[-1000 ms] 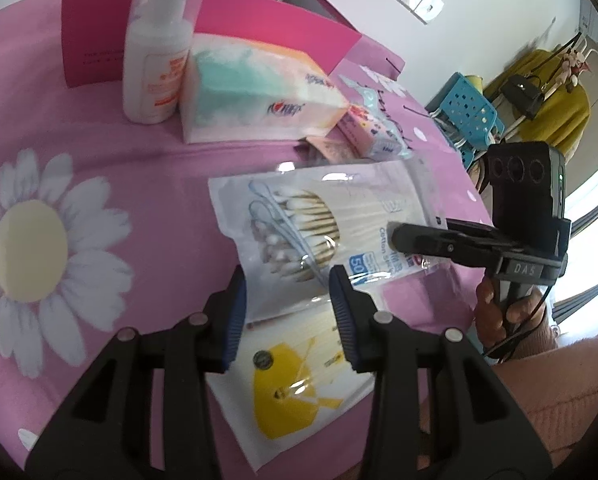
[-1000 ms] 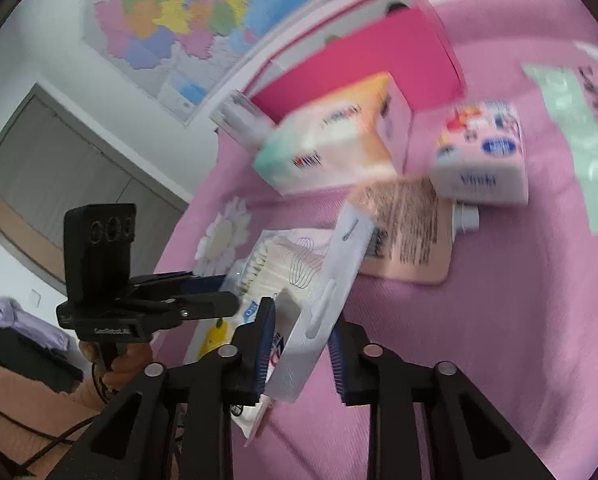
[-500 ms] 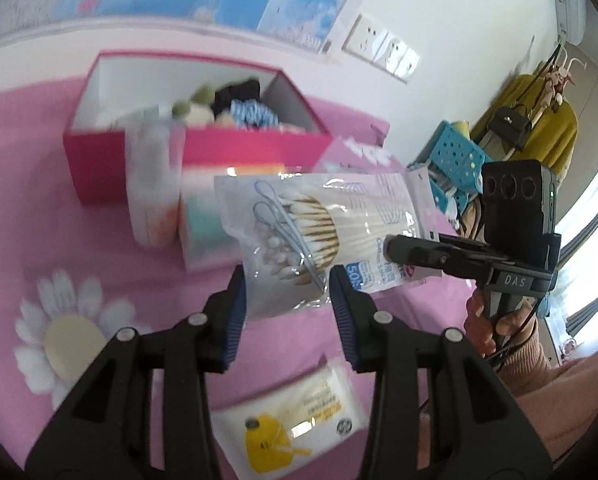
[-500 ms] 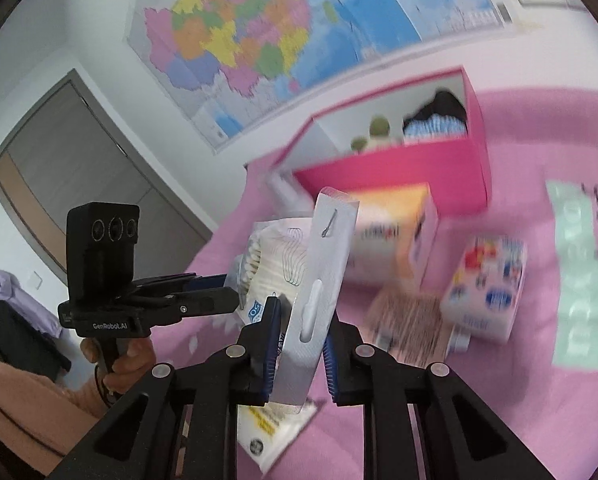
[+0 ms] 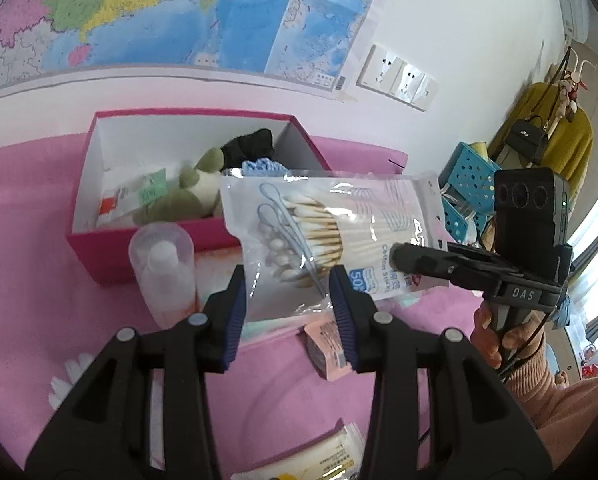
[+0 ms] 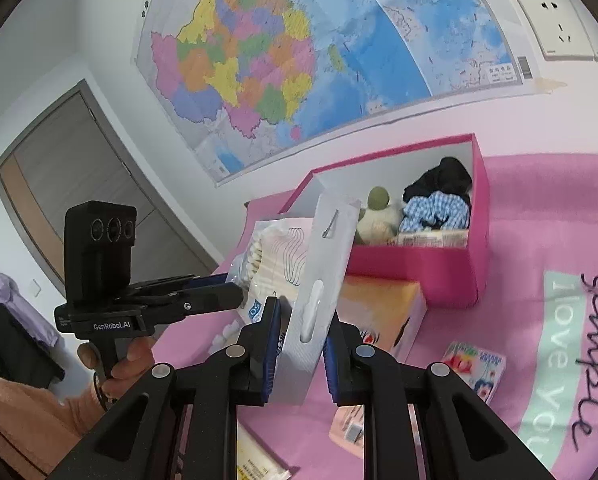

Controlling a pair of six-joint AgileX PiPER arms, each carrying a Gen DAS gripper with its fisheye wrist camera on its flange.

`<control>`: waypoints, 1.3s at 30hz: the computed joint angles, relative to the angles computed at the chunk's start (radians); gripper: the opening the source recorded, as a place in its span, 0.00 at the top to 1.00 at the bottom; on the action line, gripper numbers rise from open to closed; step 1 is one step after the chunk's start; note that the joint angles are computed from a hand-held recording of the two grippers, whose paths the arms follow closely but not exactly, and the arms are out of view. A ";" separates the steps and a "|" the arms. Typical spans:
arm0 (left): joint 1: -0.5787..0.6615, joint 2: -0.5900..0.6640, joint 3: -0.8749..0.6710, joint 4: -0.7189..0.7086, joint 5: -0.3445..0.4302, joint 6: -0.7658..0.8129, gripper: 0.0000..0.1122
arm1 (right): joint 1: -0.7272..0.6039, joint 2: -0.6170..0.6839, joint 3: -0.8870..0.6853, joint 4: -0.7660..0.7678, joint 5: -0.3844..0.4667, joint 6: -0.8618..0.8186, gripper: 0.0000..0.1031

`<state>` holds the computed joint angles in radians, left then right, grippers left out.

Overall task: Organize soft objects
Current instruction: 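Carry the cotton swab bag into the pink box and open the right tool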

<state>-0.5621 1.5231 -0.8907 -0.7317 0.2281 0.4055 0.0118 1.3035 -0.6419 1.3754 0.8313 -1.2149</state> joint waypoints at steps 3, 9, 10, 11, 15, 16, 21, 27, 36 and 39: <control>0.003 0.016 -0.024 0.047 0.002 -0.042 0.62 | -0.004 0.020 -0.019 0.005 -0.001 -0.005 0.82; 0.022 0.054 -0.097 0.208 0.027 -0.197 0.62 | 0.006 0.065 -0.067 0.016 -0.016 -0.005 0.82; 0.026 0.060 -0.112 0.233 0.036 -0.222 0.62 | 0.008 0.078 -0.081 0.017 -0.017 -0.006 0.82; 0.029 0.068 -0.131 0.272 0.044 -0.259 0.62 | 0.010 0.095 -0.098 0.019 -0.015 -0.006 0.82; 0.059 0.130 -0.248 0.417 0.107 -0.389 0.62 | 0.024 0.184 -0.196 0.021 -0.022 0.019 0.82; 0.073 0.152 -0.289 0.438 0.129 -0.407 0.62 | 0.029 0.205 -0.219 0.021 -0.028 0.028 0.82; 0.135 0.244 -0.432 0.419 0.223 -0.382 0.62 | 0.048 0.350 -0.374 0.024 -0.036 0.088 0.81; 0.167 0.342 -0.568 0.487 0.301 -0.446 0.62 | 0.077 0.481 -0.522 -0.009 -0.051 0.177 0.81; 0.211 0.480 -0.721 0.545 0.398 -0.524 0.62 | 0.160 0.604 -0.679 -0.205 -0.209 0.427 0.61; 0.207 0.466 -0.681 0.599 0.363 -0.575 0.62 | 0.188 0.627 -0.707 -0.342 -0.264 0.552 0.54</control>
<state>-0.3546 1.9887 -1.5713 -0.1329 0.5909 -0.1691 0.2001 1.9306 -1.3486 1.0339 0.5675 -0.6631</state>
